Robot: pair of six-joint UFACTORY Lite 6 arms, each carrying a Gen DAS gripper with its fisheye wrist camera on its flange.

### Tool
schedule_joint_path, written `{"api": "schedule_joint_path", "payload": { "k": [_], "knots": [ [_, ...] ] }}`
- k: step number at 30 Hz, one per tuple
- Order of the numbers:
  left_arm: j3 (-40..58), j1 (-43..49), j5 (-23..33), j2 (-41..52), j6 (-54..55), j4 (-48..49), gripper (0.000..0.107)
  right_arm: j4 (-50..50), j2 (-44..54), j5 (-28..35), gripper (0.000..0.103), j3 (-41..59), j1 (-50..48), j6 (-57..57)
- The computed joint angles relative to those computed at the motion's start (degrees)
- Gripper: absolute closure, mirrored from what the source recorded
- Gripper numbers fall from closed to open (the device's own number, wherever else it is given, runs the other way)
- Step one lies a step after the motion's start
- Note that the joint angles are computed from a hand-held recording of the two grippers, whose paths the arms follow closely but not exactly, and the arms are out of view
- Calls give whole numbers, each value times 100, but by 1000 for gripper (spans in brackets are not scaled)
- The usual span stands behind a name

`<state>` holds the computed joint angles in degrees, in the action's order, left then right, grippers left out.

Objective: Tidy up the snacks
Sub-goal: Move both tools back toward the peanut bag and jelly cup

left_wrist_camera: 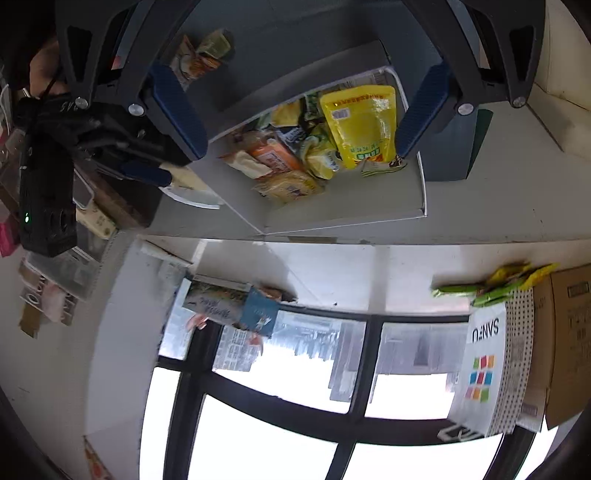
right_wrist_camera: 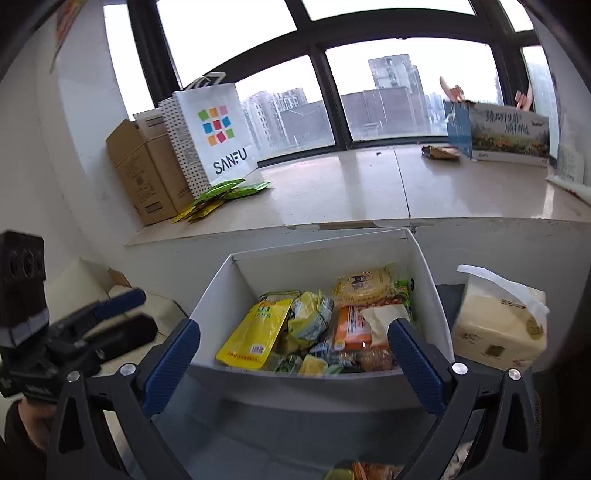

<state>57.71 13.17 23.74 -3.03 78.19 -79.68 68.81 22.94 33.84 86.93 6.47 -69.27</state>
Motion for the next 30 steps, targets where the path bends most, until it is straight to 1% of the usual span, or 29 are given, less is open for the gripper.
{"api": "schedule_joint_path", "payload": {
  "k": [2, 4, 7, 10, 11, 13, 14, 15, 16, 18, 20, 22, 24, 25, 26, 28, 30],
  "knots": [
    [-453, 23, 163, -552, 40, -56, 4, 349, -584, 49, 0, -793, -108, -600],
    [-879, 41, 333, -1121, -132, 105, 4, 231, -1038, 13, 0, -1352, -162, -793],
    [-1562, 73, 514, -2038, -179, 223, 4, 640, -1914, -17, 0, -2435, -387, -1626],
    [-2136, 111, 751, -2831, -566, 595, 4, 827, -2610, 459, 0, -3292, -823, -1998],
    [-2362, 118, 856, -3147, -786, 827, 4, 847, -2857, 552, 0, -3578, -942, -2119],
    [-2774, 24, 907, -3727, -1127, 1174, 4, 934, -3462, 722, 0, -4264, -1241, -2434],
    [-2982, -63, 935, -4051, -1424, 1494, 4, 935, -3723, 828, 0, -4558, -1395, -2535],
    [-3153, -204, 964, -4350, -1814, 1907, 4, 930, -3927, 1044, 0, -4814, -1597, -2631],
    [-3326, -322, 990, -4647, -2081, 2161, 4, 880, -4105, 1419, 0, -5102, -1904, -2746],
    [-3618, -563, 1081, -5210, -2675, 2613, 4, 735, -4397, 1852, 0, -5562, -2384, -2830],
    [-3853, -750, 1270, -5626, -3032, 2797, 4, 547, -4799, 2200, 0, -6084, -2904, -2977],
    [-4051, -1259, 1090, -5962, -3814, 3358, 4, 266, -5247, 2474, 0, -6512, -3426, -3010],
    [-4231, -1960, 736, -6211, -4853, 4252, 4, -27, -5662, 2874, 0, -6817, -4054, -3178],
    [-4276, -2098, 690, -6250, -5075, 4455, 4, -161, -5814, 3102, 0, -6918, -4412, -3281],
    [-4311, -2177, 670, -6243, -5084, 4454, 4, -311, -5865, 3336, 0, -6948, -4752, -3372],
    [-4325, -2147, 644, -6069, -4714, 4087, 4, -471, -5814, 3710, 0, -6925, -5308, -3599],
    [-4261, -2260, 372, -5644, -4502, 3873, 4, -506, -5616, 3858, 0, -6825, -5715, -3795]
  ]
}}
